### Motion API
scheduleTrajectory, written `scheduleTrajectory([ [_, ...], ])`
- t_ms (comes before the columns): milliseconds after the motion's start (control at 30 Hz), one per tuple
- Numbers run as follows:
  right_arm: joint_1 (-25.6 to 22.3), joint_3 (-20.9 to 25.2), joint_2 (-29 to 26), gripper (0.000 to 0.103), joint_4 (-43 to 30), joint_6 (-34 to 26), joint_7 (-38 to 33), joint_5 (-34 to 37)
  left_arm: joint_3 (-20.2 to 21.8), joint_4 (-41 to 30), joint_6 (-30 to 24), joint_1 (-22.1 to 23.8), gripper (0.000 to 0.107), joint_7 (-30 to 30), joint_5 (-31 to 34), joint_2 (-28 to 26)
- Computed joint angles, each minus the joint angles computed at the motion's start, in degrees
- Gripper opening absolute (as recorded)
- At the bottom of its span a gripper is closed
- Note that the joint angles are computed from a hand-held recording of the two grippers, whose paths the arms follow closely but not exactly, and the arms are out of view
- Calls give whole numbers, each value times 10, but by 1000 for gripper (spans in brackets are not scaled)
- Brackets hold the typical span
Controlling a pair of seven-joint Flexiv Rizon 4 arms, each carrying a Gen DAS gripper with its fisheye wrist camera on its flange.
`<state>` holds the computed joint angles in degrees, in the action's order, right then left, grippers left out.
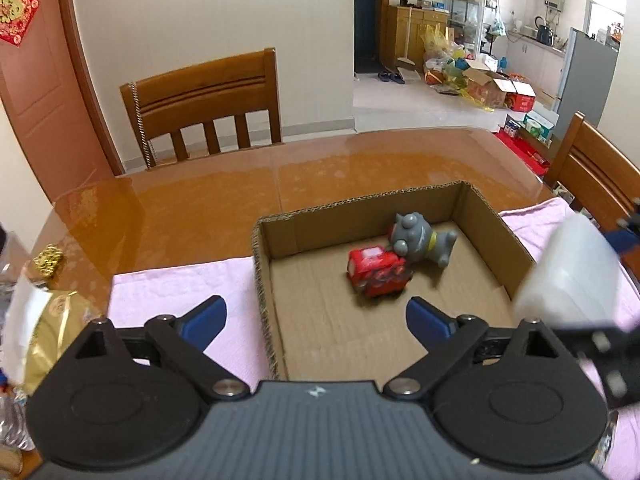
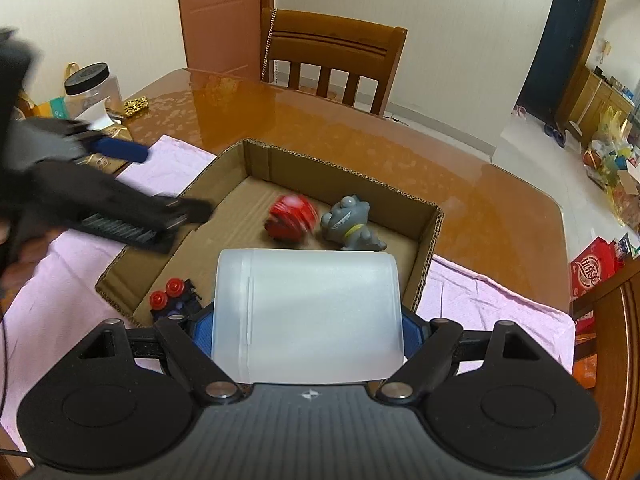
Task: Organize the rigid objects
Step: 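Carry the red train into the cardboard box and release it while the right tool carries the white box, then lower the white plastic box into the cardboard box and open the right tool, then move the right tool to the glass capsule jar and grasp it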
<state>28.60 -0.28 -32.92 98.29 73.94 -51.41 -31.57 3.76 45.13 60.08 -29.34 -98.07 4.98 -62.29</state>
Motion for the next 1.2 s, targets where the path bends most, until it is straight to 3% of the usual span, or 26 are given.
scheduleTrajectory([
  [167, -7, 6, -23, 86, -38, -24, -6, 16, 13, 95, 43, -4, 99, -35, 15, 57],
  [267, 4, -14, -36, 87, -57, -27, 13, 8, 16, 143, 68, -3, 99, -51, 18, 84],
  [367, 21, -47, -44, 103, -65, -21, 46, -15, 29, 178, 85, -8, 101, -72, 26, 103],
  [900, 40, -69, 2, 103, -1, 16, 125, -97, 30, 269, 118, -19, 101, -84, 38, 150],
  [1200, 63, -105, 49, 103, 72, 58, 233, -206, 34, 318, 139, -30, 101, -96, 39, 168],
])
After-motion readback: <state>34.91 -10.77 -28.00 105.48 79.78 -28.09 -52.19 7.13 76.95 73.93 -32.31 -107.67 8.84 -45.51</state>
